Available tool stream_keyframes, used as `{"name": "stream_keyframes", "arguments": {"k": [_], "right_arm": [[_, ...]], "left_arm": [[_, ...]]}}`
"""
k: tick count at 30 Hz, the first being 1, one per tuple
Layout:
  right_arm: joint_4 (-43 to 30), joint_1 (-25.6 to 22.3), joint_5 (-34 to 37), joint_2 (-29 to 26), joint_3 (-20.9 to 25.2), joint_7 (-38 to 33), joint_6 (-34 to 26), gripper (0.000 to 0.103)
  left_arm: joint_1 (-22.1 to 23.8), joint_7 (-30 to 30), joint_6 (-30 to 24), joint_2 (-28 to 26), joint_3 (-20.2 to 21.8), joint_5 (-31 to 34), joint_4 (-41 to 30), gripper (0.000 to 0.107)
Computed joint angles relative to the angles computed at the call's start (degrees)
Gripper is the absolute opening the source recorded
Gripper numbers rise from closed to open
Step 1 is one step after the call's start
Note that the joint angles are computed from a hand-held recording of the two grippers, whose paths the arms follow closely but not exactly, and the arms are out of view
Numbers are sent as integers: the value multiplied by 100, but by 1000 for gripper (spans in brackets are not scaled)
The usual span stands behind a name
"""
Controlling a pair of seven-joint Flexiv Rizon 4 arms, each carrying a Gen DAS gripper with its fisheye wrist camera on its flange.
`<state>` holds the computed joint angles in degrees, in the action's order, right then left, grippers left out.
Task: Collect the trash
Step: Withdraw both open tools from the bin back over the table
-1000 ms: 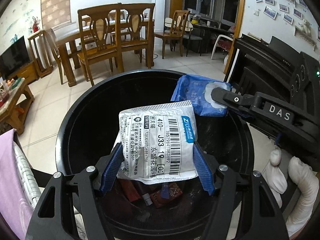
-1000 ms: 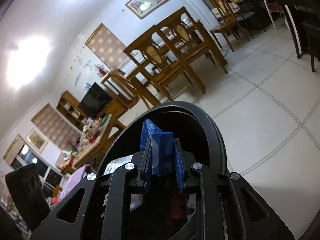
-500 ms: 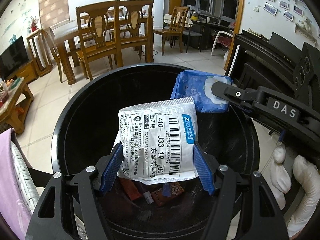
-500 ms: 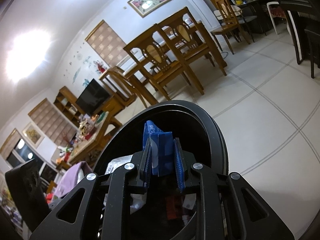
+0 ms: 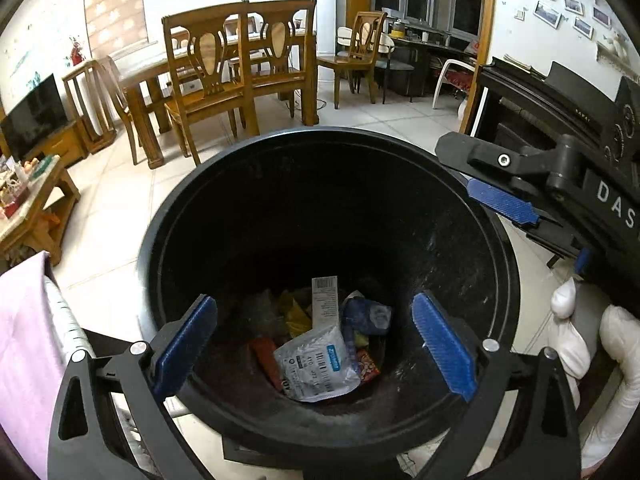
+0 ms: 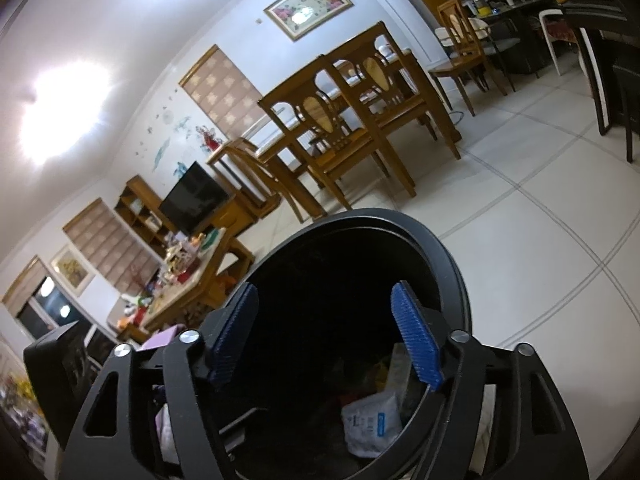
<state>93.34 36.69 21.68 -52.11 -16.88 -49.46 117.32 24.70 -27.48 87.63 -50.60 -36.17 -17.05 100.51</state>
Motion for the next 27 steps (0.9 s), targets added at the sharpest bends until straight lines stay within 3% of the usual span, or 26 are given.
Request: {"name": "stream_keyframes", "arguments": {"k": [7,14,20,27], "right_arm": [[-56,-60,-156,35,174,-93,89,83],[-362,59,-500,16,196,-231,-220,84],[-854,255,-898,-138,117,-181,-590,84],[-1664,357,-1679,-411,171,4,-1155,83]], "left_arm": [[636,46,160,113,-497,31,363,97],[1547,-154,370,91,-1051,261,657,97],[2235,-415,494,-27,-1413,577,718,98],[2834,-735,598,-153,-1540,876,652,98]]}}
